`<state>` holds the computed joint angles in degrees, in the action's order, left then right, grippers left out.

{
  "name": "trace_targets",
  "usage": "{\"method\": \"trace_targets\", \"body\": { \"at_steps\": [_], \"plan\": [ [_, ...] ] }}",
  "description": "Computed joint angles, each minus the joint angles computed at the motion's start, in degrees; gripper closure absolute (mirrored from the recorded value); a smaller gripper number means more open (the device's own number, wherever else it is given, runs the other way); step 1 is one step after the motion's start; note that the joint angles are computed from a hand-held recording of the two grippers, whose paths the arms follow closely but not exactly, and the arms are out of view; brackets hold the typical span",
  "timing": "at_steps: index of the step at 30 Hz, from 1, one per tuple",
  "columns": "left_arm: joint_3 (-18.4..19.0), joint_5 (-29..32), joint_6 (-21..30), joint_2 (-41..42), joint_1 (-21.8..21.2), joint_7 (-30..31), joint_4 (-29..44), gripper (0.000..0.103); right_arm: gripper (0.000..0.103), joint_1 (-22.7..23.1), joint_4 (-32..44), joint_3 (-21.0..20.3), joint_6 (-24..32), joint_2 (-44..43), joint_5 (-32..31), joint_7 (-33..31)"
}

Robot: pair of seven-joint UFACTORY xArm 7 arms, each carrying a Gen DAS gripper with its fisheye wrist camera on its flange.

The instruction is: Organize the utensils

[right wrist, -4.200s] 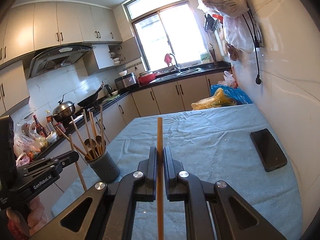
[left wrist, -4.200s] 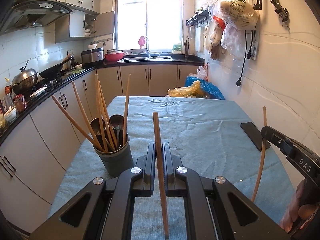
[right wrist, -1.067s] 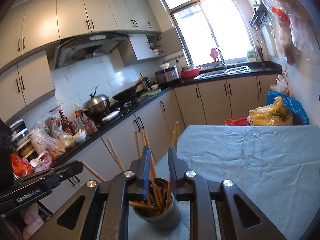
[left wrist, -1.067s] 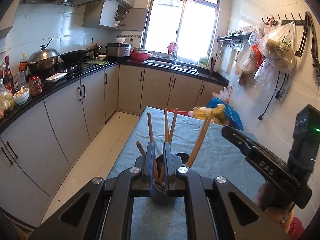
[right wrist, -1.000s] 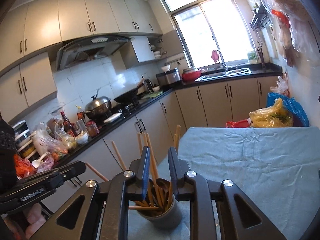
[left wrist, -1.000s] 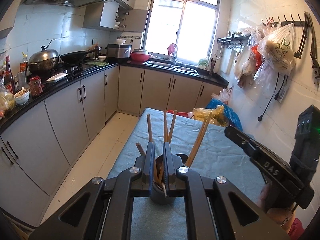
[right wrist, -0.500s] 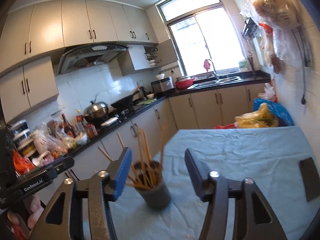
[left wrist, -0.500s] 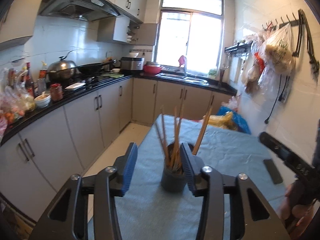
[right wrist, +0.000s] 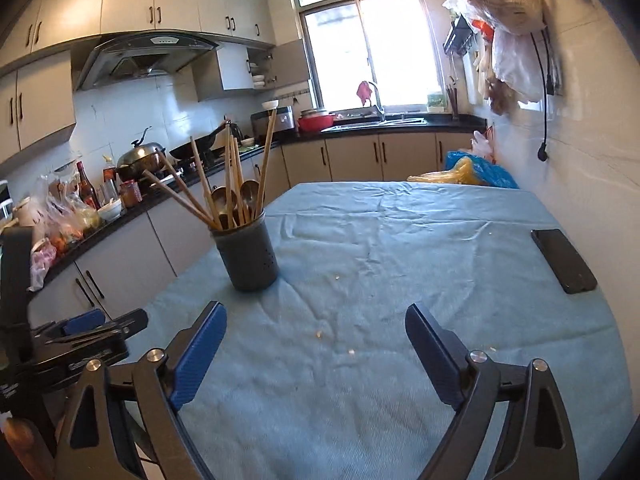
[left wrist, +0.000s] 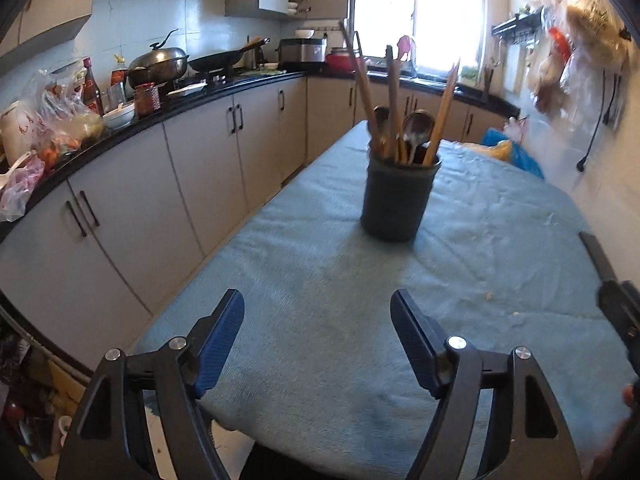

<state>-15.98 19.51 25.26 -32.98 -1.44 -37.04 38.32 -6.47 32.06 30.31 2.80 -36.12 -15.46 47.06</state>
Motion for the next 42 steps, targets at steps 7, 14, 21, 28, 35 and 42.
{"method": "trace_targets", "body": {
  "at_steps": [7, 14, 21, 28, 35, 42],
  "plan": [
    [-3.1, 4.7, 1.5, 0.9, 3.3, -3.9, 1.2, 0.021, 0.003, -5.9, 0.5, 5.5, -0.5, -1.8, -1.7, 3.0],
    [-1.7, 6.2, 2.4, 2.6, 2.2, -4.1, 1.8, 0.02, 0.003, -4.4, 2.1, 5.1, 0.6, 1.4, -2.7, 2.6],
    [-1.2, 7.3, 2.8, 3.3, 1.5, -4.1, 1.7, 0.02, 0.003, -3.9, 3.2, 5.2, 1.2, 3.2, -4.2, 3.1],
    [-0.9, 8.4, 2.5, 3.1, 1.9, -4.8, 1.2, 0.02, 0.003, -3.2, 3.9, 5.2, 1.8, 4.6, -5.9, 3.4],
    [-1.2, 9.3, 2.2, 2.8, 2.2, -5.2, 0.8, 0.02, 0.003, -2.7, 4.1, 5.0, 2.1, 5.1, -7.0, 4.2],
    [-1.6, 9.7, 2.3, 2.7, 2.4, -5.9, 0.6, 0.02, 0.003, -2.2, 4.3, 4.7, 2.6, 5.4, -7.9, 4.7]
  ]
}}
